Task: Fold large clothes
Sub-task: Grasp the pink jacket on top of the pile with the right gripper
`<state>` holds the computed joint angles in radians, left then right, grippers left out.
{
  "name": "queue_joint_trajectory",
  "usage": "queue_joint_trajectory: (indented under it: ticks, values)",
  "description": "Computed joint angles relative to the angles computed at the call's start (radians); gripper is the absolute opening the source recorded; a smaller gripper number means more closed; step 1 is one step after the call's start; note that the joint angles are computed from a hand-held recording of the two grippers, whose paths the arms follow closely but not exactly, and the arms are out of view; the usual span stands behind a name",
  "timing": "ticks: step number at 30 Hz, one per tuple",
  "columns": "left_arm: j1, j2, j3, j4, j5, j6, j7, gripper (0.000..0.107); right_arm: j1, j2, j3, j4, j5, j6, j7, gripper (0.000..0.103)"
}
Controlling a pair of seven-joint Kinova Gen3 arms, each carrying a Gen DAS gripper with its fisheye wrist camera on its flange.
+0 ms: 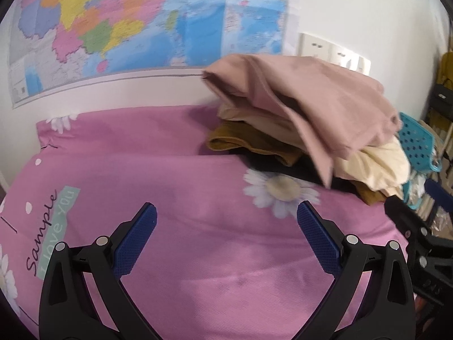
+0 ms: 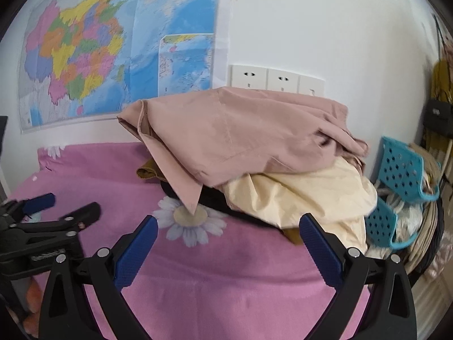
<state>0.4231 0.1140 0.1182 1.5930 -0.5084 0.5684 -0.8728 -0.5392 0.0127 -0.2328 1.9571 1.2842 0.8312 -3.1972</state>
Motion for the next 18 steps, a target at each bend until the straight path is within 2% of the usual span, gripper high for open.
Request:
queue_joint_trajectory:
  ticks: [4, 7, 10, 13, 14, 16, 17, 18]
  values:
    - [0.001, 0.028, -0.024, -0.024, -0.050, 0.020, 0.033, 0.098, -0.012, 0.110, 0.024, -0.094, 0.048, 0.025, 0.096, 0.097]
    - [-0.002, 0.048, -0.044, -0.042, -0.076, 0.030, 0.048, 0.098, -0.056, 0.201, 0.056, -0.162, 0.107, 0.086, 0.154, 0.097]
    - [-0.023, 0.069, -0.053, -0.063, -0.050, 0.033, 0.022, 0.098, -0.118, 0.321, 0.112, -0.239, 0.188, 0.166, 0.238, 0.097]
    - [-0.035, 0.091, -0.064, -0.081, -0.031, 0.036, -0.006, 0.098, -0.133, 0.375, 0.151, -0.280, 0.216, 0.179, 0.281, 0.095]
    - [-0.038, 0.098, -0.068, -0.088, -0.026, 0.036, -0.015, 0.098, -0.135, 0.380, 0.161, -0.285, 0.221, 0.176, 0.286, 0.092]
    - [-0.046, 0.112, -0.069, -0.103, 0.001, 0.040, -0.047, 0.098, -0.124, 0.384, 0.176, -0.312, 0.198, 0.162, 0.332, 0.065]
    - [-0.048, 0.117, -0.071, -0.109, 0.010, 0.040, -0.060, 0.098, -0.123, 0.385, 0.182, -0.325, 0.186, 0.162, 0.351, 0.047]
    - [-0.054, 0.125, -0.070, -0.119, 0.024, 0.040, -0.078, 0.098, -0.120, 0.377, 0.195, -0.334, 0.166, 0.148, 0.374, 0.041]
